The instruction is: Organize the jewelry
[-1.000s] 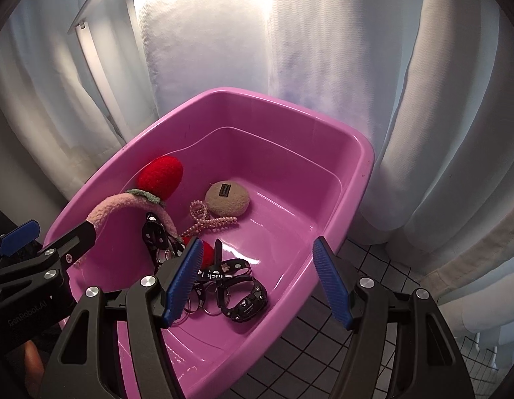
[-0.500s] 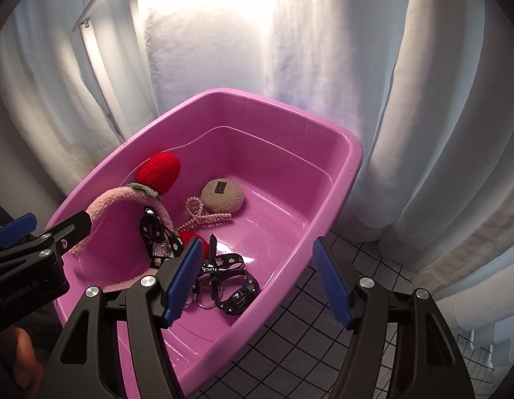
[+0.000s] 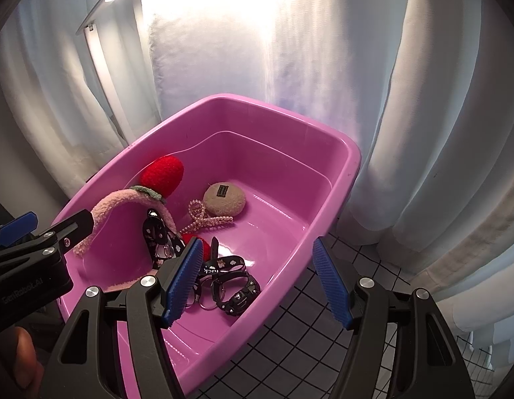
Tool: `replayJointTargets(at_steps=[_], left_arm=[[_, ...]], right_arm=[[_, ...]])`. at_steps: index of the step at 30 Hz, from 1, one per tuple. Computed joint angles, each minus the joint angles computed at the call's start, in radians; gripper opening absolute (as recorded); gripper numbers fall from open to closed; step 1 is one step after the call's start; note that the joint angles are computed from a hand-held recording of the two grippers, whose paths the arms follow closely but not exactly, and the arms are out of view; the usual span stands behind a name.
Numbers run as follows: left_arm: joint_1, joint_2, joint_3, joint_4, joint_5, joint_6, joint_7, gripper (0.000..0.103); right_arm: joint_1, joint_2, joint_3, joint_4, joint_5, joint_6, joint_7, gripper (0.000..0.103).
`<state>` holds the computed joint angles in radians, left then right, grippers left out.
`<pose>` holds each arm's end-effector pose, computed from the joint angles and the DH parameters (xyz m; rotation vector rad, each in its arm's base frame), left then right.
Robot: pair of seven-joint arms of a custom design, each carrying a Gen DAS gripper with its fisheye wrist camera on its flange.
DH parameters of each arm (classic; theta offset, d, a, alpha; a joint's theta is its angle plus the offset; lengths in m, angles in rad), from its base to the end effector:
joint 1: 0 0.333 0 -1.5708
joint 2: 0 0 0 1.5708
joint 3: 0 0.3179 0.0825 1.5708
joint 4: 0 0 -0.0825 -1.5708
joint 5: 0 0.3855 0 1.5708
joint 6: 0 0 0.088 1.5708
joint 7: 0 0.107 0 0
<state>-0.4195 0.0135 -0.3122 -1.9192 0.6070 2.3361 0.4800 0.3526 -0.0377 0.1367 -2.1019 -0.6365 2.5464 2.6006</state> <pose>0.4534 -0.3936 0.5296 -1.8713 1.8306 -0.6118 0.5040 0.2779 0.4874 -1.7622 1.9320 -0.6647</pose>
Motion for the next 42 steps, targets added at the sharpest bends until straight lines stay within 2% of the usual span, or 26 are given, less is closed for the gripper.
replayJointTargets(at_steps=[42], left_arm=[[0.005,-0.021,-0.005,-0.015,-0.005,-0.011,-0.019,0.097]], right_arm=[[0.003,-0.004,0.004,0.001,0.001,-0.004,0.002,0.065]])
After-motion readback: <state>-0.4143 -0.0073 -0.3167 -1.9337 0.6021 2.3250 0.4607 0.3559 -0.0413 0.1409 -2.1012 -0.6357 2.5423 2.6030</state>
